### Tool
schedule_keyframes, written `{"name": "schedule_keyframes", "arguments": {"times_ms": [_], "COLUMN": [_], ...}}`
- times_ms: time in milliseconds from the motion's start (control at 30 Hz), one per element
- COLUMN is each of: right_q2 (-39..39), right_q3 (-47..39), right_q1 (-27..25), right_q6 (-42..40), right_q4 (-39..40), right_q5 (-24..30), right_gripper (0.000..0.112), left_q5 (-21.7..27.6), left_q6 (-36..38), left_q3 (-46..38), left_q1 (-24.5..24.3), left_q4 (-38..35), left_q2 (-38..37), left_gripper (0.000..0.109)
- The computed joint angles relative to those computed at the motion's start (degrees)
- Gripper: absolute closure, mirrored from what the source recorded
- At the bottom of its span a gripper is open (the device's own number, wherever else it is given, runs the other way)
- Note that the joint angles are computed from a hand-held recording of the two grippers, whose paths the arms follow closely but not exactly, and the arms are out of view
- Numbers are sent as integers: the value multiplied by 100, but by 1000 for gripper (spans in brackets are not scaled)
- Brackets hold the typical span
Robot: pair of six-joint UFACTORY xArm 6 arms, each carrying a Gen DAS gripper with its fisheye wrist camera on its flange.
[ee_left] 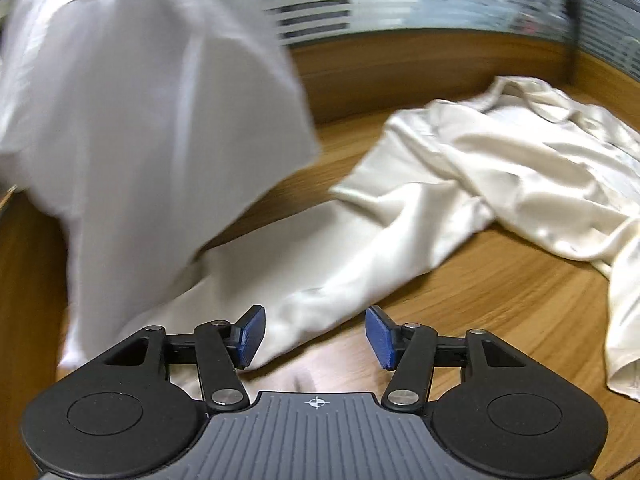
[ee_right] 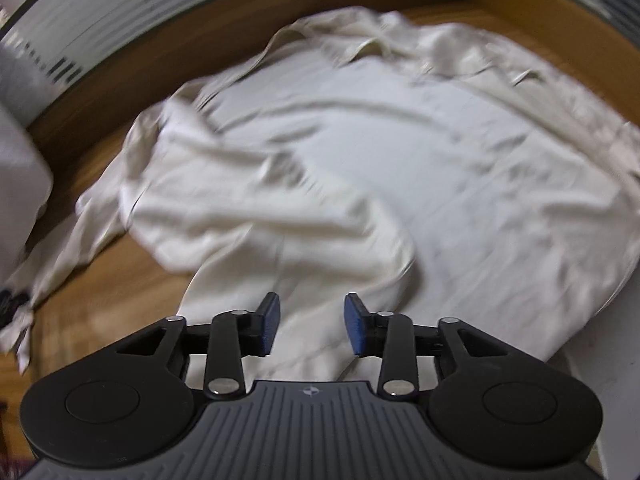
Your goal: Fold clothes
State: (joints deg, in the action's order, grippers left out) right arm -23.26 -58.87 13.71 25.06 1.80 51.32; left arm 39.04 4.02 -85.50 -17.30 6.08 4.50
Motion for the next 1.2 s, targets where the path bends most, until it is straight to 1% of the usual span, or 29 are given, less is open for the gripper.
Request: {"name": "schedule_keyframes", "arguments": {"times_ms": [100,267,400,433,467,500,533,567,700,733,767,800,833,867,900,933,967,1033,1100,1200], "right_q2": [-45,76,152,154,141,97,35,-66,-515,-626,-728,-825,-917,-999,-1073,-1144,-1184,-1248,-1287,-1360], "right_q3": [118,133,133,139,152,183,220,272,376,384,381,379,374,366,363,357,325,318,329,438], "right_q1": [276,651,766,770,767,736,708,684,466,386,290,184,67,-73,-222,-385,-538,-756,-882,-942], "right_q6": [-171,-406,-403,-360,-299,-209,-90,92,803,966,1107,1209,1290,1319,1304,1261,1227,1228,1323,1559], "right_q4": [99,0,-81,-126,-162,-174,-231,-386,-1089,-1276,-1484,-1668,-1832,-1941,-2011,-2063,-2113,-2225,-2422,-2516], "right_q5": [112,252,360,392,425,454,470,459,575,626,701,776,849,919,974,1042,1112,1208,1317,1372], "right_gripper": [63,62,64,77,101,105,105,108,109,109,109,109,109,109,109,109,109,109,109,105], "left_q5": [-115,-128,-54,-29,5,42,76,98,98,88,107,197,264,315,322,332,356,348,470,729], "left_q6": [234,554,785,843,896,950,1002,1046,1152,1140,1129,1108,1048,994,941,841,672,163,-364,-784], "left_q3": [-171,-562,-995,-1106,-1219,-1335,-1444,-1525,-1698,-1718,-1751,-1819,-1888,-1946,-1974,-2020,-2101,-2265,-2570,-3110], "left_q1": [-85,-204,-292,-312,-331,-349,-366,-378,-401,-400,-396,-380,-363,-346,-331,-315,-301,-274,-253,-227], "left_q4": [-54,-155,-243,-266,-293,-320,-347,-366,-304,-246,-204,-209,-204,-202,-197,-170,-121,82,296,348], "left_q2": [272,713,1071,1158,1241,1325,1404,1467,1644,1675,1707,1746,1785,1819,1835,1862,1908,1999,2157,2434], "left_gripper": [49,46,44,43,42,42,42,42,43,49,60,64,72,84,92,102,104,104,104,98]}}
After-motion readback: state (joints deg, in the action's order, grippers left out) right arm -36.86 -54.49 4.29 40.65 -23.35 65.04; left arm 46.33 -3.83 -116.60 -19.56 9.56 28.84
